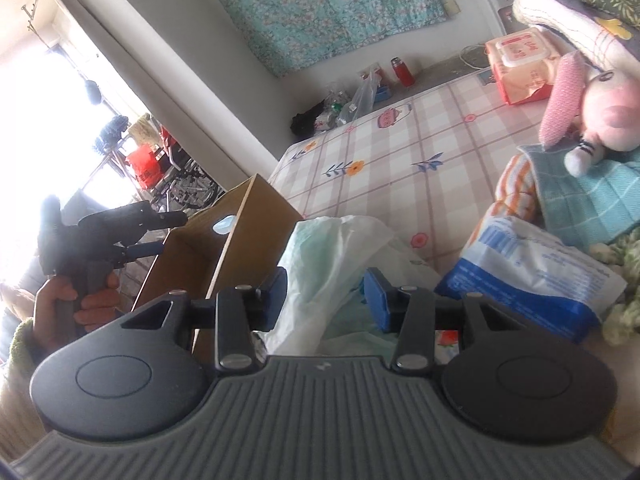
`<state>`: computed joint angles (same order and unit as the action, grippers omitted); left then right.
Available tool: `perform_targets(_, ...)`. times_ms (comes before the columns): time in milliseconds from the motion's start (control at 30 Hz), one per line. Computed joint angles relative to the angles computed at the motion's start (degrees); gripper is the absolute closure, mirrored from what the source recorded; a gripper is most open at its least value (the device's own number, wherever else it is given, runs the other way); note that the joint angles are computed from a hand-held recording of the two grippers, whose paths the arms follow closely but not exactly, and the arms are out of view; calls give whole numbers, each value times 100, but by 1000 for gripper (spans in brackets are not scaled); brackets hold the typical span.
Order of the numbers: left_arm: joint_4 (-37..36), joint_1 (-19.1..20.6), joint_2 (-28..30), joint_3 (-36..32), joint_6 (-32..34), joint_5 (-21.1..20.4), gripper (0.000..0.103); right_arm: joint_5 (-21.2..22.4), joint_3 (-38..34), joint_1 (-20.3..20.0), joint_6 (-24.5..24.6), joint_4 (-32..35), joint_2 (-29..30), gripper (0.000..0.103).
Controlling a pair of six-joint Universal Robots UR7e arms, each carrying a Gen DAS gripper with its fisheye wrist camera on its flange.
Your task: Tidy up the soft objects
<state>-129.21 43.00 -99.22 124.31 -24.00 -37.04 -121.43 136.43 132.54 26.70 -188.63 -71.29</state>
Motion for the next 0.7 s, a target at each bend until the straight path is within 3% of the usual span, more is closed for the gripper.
perform_targets(200, -1434, -536, 784, 373, 1213, -429, 17, -724, 281, -126, -110, -65, -708, 60)
perform_targets(333, -2399, -709, 1645, 473, 2041, -673, 17, -932, 248, -557, -368, 36, -1269, 57)
perform_targets(467, -2644, -639, 2492, 198, 1989, -1046, 23, -765, -9, -1248, -710, 267, -1595, 52)
perform_targets(600, -2341, -405, 3080, -232, 1406, -1392, 41, -549, -468, -2021, -1003, 657, -1558, 51)
perform_targets(700, -2065, -264, 3279, -407, 845, -1552, 46, -236, -860, -2612, -1090, 983, -1322, 51)
